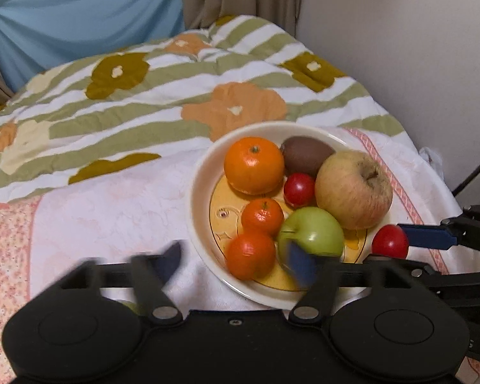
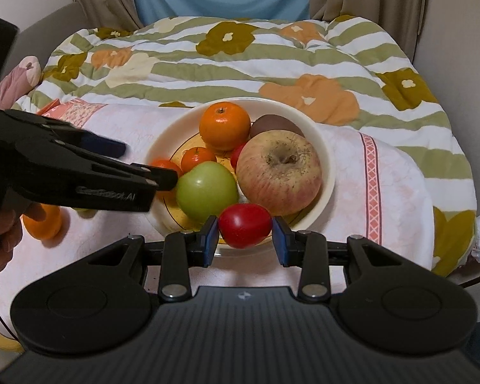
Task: Organize fruits
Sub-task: 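Carry the mandarin and tomato into the duck bowl and release both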
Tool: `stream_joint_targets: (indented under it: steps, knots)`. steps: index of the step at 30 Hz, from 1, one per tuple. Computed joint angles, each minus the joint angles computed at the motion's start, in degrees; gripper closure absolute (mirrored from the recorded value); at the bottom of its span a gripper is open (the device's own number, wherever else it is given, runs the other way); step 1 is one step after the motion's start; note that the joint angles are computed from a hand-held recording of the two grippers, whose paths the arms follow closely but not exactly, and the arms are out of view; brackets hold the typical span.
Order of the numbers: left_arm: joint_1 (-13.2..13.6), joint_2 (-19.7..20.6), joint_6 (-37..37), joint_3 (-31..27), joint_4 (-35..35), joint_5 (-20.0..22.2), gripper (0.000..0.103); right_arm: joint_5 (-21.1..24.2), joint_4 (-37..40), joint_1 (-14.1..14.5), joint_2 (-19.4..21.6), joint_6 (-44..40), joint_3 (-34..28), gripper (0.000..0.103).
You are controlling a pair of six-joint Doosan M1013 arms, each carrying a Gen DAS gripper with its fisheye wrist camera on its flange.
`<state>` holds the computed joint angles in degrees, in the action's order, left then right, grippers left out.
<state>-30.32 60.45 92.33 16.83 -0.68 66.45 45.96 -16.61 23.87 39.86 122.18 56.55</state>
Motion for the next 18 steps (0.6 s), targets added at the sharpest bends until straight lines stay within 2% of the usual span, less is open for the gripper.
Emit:
stream_joint_targets:
  steps: [2, 10, 18]
  knots:
    - [0.1, -2.0, -0.3, 3.4, -0.8, -2.7, 0.012, 0.0, -0.3, 0.1, -0.2, 0.4, 0.1, 0.052]
    - [0.3, -7.3, -1.5, 12.1, -1.9, -7.4, 0.012, -0.4, -2.7, 0.4, -0.6, 3.3, 0.5, 0.052]
    - [0.2, -10.7, -3.7, 17.9, -0.2, -9.9, 0.012, -0.2, -2.1, 0.4, 0.1, 2.3, -0.2, 0.052]
